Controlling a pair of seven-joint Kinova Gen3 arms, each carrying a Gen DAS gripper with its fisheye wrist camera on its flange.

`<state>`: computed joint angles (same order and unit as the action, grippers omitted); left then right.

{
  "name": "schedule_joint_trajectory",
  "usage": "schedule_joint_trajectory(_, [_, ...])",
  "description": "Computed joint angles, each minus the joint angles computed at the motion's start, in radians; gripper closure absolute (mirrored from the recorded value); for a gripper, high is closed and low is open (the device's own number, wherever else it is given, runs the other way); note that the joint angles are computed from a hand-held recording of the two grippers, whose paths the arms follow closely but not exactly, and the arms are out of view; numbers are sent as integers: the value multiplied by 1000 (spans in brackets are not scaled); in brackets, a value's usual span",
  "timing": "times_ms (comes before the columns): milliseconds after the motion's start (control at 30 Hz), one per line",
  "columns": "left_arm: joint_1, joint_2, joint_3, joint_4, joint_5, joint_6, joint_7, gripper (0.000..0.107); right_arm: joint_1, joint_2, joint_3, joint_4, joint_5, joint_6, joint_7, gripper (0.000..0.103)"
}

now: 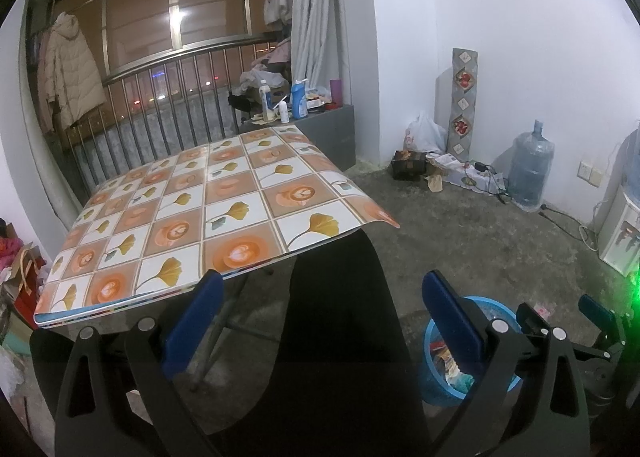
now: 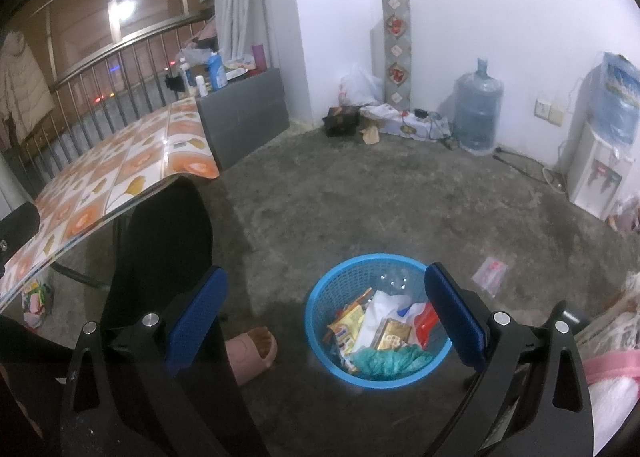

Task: Collect trash

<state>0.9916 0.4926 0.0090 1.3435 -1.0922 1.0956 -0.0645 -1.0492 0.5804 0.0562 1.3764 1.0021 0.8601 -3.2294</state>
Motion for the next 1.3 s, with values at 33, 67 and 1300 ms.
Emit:
schedule_joint_trajectory(33, [0,3,1,-5,1,1,-2,10,1,0,-1,-1,0,1,3,8])
schedule_joint_trajectory(67, [2,4,0,-8,0,3,-1,10,0,-1,0,1,1,0,-1,8])
schedule_joint_trajectory(1300, [9,14,-9,-18,14,-5,15,10,3,-4,-3,3,-1,-2,6,8])
